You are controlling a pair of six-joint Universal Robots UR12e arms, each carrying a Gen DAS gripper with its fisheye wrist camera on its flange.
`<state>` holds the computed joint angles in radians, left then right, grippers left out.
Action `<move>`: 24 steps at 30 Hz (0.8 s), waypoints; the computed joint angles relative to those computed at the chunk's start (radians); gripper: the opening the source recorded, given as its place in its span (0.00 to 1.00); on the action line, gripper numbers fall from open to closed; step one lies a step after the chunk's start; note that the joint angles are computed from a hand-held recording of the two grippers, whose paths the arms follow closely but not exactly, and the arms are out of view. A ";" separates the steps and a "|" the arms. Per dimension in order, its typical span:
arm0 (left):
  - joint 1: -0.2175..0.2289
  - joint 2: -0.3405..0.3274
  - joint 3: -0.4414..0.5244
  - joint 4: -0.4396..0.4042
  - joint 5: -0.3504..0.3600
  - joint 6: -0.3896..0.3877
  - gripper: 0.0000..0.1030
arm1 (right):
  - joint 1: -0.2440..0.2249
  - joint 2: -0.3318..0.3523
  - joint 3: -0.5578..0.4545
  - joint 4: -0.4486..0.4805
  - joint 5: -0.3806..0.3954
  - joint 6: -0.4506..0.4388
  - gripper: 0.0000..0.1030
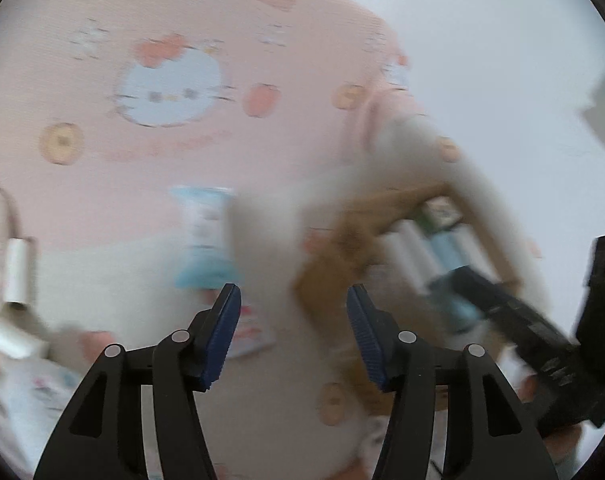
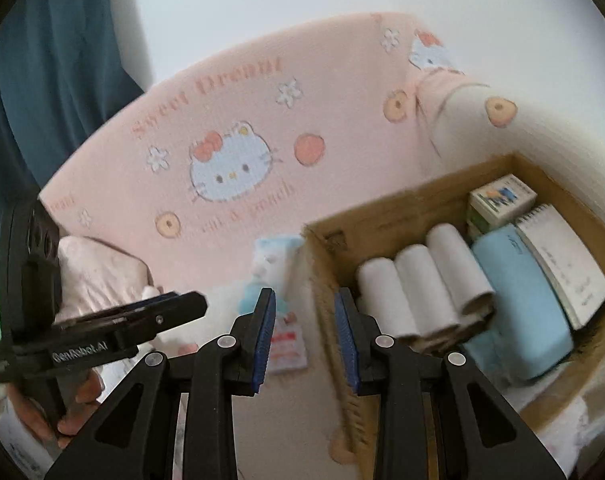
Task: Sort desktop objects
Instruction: 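Withdraw the open left gripper from the box back to the blanket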
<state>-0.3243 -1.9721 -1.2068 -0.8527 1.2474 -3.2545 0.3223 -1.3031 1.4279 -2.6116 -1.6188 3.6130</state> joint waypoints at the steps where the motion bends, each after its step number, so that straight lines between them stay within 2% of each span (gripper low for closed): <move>1: 0.002 0.005 -0.007 0.005 0.036 -0.005 0.58 | 0.003 0.013 -0.013 -0.006 0.013 0.005 0.26; 4: 0.016 0.025 -0.042 0.049 0.099 -0.011 0.58 | 0.019 0.039 -0.055 0.022 0.020 -0.037 0.26; 7: 0.027 0.035 -0.067 0.061 0.168 -0.005 0.58 | 0.046 0.075 -0.107 0.060 -0.015 -0.096 0.26; 11: 0.033 0.036 -0.082 0.027 0.276 -0.004 0.58 | 0.063 0.136 -0.192 0.135 0.055 -0.136 0.27; 16: 0.073 0.038 -0.106 -0.001 0.265 -0.092 0.58 | 0.089 0.211 -0.293 0.213 0.108 -0.205 0.27; 18: 0.089 0.038 -0.121 0.014 0.266 -0.140 0.58 | 0.099 0.244 -0.339 0.258 0.131 -0.246 0.27; 21: 0.108 0.037 -0.142 0.026 0.289 -0.217 0.58 | 0.107 0.284 -0.393 0.307 0.166 -0.272 0.27; 24: 0.130 0.039 -0.164 0.032 0.281 -0.300 0.58 | 0.115 0.320 -0.444 0.353 0.190 -0.290 0.27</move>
